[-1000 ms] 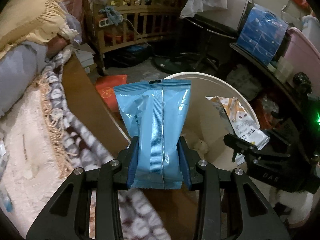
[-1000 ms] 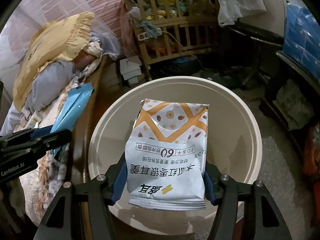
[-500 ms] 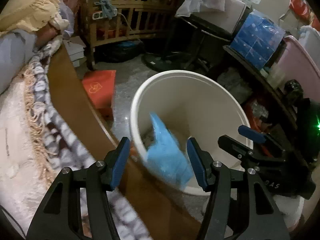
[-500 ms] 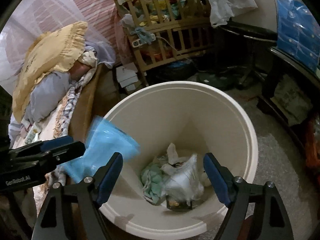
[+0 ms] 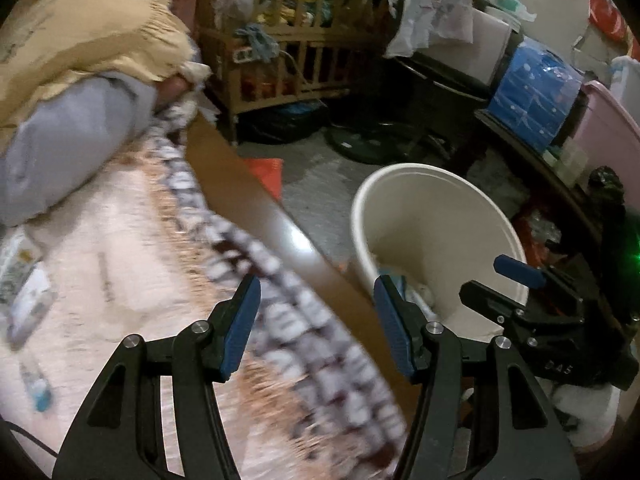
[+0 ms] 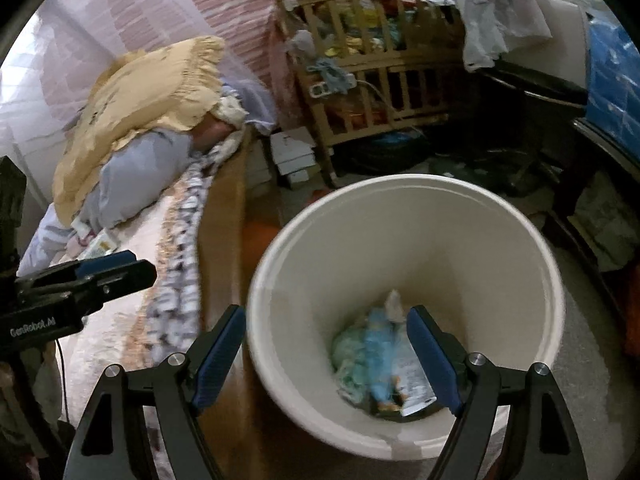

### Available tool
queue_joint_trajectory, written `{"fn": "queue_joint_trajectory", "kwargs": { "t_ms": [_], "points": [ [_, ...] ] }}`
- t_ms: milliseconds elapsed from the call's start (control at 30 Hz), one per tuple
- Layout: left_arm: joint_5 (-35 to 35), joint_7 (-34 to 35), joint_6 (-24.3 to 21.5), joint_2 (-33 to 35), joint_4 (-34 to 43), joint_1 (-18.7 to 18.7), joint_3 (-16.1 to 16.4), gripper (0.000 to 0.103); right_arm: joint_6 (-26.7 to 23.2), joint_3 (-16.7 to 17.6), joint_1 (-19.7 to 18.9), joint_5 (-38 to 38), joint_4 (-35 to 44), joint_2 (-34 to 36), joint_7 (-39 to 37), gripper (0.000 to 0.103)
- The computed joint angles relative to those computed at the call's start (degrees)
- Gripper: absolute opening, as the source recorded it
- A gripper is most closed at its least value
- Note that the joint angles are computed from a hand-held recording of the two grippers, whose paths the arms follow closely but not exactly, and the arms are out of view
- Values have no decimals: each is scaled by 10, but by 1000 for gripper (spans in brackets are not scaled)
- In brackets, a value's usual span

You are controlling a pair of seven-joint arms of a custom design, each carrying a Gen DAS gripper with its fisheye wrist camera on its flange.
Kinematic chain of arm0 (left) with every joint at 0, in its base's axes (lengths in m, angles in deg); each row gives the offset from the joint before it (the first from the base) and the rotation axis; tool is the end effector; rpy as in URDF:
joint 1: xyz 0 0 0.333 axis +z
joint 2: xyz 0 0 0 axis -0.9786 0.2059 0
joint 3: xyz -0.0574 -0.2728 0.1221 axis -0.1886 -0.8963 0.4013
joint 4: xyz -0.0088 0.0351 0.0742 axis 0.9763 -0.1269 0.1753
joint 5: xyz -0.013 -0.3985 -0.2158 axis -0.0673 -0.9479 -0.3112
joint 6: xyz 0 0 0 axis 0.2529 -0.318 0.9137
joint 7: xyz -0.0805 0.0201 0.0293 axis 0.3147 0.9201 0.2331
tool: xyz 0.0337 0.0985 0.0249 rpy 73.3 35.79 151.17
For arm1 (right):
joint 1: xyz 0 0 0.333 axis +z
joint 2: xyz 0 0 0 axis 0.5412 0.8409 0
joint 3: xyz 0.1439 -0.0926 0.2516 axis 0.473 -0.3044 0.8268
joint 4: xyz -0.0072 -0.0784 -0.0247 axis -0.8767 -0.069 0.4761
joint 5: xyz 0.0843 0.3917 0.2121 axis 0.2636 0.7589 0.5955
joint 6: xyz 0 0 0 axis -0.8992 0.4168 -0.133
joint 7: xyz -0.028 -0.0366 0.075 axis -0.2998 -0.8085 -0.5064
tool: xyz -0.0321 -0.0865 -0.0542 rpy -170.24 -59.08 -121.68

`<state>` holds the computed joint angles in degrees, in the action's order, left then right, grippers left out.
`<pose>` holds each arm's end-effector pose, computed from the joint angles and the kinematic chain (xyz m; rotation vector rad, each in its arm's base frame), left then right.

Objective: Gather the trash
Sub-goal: 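Move both open tools back over the remaining items on the bed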

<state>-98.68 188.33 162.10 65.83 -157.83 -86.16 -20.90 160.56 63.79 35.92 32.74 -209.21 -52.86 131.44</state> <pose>0.6207 -0.1913 0.4795 -1.2857 2.4597 -0.9951 0.5266 0.0998 0.4521 -1.4530 1.9704 -0.5509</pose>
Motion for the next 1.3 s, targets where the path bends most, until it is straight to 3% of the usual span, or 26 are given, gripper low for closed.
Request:
{"fn": "queue_joint_trajectory", "kwargs": {
  "t_ms": [333,667,933,1167,1300],
  "points": [
    [-10,17,-4,-45,-19,31,38,58,-11,13,61,14,79,59,-14,81],
    [12,27,5,-63,-28,83,82,58,-17,7,146,95,199,166,-109,81],
    [47,-65,-6,6,-2,146,97,58,-54,14,182,135,291,249,-176,81],
    [40,-125,-30,69,32,177,76,58,-80,13,194,145,352,306,-203,80],
    [54,-152,-19,106,52,180,63,58,-93,12,194,155,384,332,-217,81]
  ]
}}
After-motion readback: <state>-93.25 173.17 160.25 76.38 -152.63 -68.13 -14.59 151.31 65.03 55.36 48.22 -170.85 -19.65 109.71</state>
